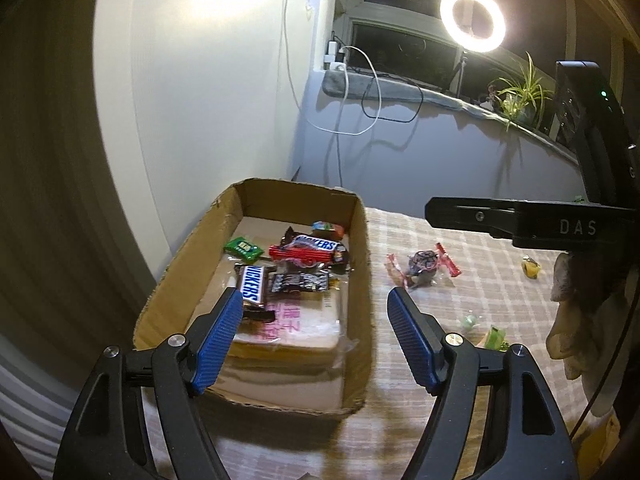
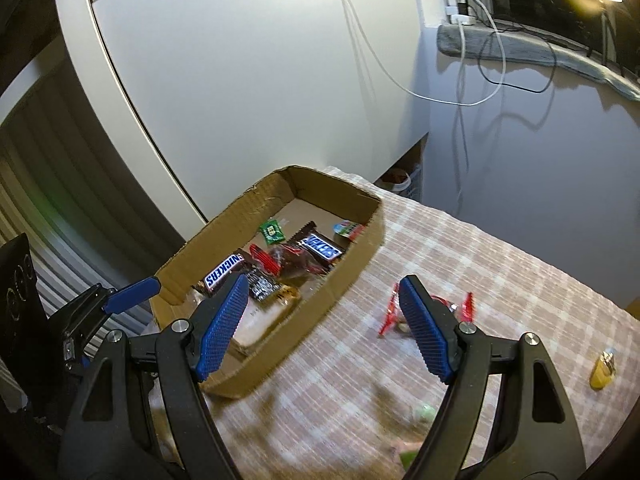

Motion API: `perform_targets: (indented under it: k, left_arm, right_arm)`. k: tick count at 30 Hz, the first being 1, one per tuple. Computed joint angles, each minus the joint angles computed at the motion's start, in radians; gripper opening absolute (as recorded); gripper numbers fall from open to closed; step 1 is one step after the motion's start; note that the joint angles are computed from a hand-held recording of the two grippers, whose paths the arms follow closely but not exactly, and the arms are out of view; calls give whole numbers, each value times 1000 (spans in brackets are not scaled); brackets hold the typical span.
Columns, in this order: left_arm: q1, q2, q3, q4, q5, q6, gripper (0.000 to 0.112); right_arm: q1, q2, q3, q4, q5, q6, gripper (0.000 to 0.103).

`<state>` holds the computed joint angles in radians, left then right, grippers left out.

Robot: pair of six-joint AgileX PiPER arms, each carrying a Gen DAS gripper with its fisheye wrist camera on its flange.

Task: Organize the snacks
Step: 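Withdraw both open tools from the box back over the table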

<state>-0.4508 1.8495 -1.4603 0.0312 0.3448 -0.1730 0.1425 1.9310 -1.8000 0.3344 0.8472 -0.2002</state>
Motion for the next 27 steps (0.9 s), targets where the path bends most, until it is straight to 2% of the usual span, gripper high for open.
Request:
perform_targets:
  k: [16, 27]
  left_arm:
    - [-110, 9, -34, 157, 27, -150, 75]
    - [-166, 65, -86, 107, 57, -113, 75]
  right_arm:
    - [-139, -209, 260, 80, -67, -116, 80]
    - [-275, -302, 409, 130, -73, -221, 80]
